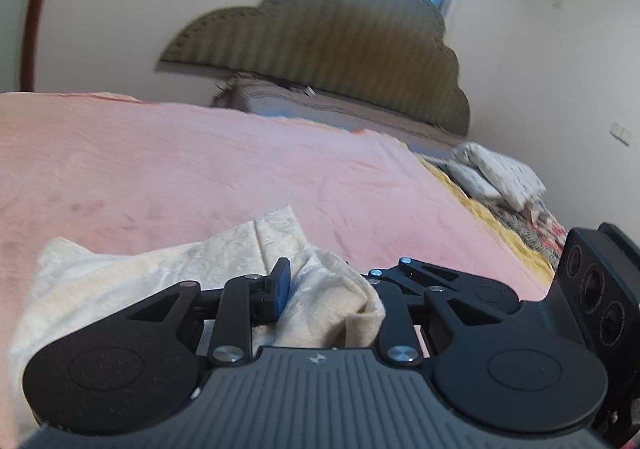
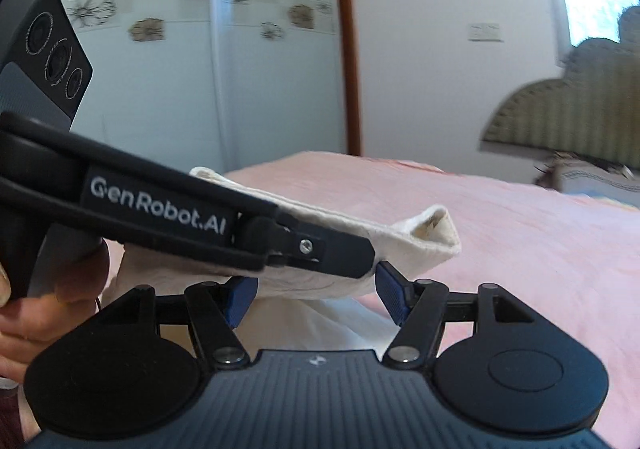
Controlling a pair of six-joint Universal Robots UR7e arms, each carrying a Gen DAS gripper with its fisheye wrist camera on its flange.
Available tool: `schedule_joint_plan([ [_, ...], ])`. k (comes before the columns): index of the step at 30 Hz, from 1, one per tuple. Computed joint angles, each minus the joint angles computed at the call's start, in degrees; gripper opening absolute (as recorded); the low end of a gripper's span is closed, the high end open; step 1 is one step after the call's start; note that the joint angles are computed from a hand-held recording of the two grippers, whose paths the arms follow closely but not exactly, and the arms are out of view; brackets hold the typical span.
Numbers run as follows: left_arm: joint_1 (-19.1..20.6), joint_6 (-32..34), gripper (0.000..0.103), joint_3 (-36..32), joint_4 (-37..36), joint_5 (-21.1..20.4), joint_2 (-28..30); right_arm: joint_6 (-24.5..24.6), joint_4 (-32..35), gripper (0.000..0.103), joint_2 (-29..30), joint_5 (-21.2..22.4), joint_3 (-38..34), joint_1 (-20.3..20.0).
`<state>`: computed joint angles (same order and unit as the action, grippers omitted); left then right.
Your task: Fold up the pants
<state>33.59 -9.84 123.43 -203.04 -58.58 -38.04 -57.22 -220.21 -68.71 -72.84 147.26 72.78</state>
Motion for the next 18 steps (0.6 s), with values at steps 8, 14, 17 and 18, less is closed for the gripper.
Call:
schedule_joint_plan([
  [8,0.03,-0.35,0.025,-2.77,0.00,-2.00,6.26,-0.42,-0.13,0.067,-2.38,-0.69,2.70,-5.41],
  [14,0.58,1.88,0.031,-3.83,2.07,-4.79,7.70,0.84,-6.22,0.068,-0.47,0.17,5.37,-8.24],
  [17,2.77,-1.15,0.043,-5.07,8.61,-9.48,6.86,4.07,-3.76,0.068,-1.11,-2.77,5.28,-8.56],
  [18,3.48,-2.57,0.046,-4.81,9.10,-11.31,6.34,5.11,-3.28,0.068,-1.60,-4.18,5.73,-8.65],
])
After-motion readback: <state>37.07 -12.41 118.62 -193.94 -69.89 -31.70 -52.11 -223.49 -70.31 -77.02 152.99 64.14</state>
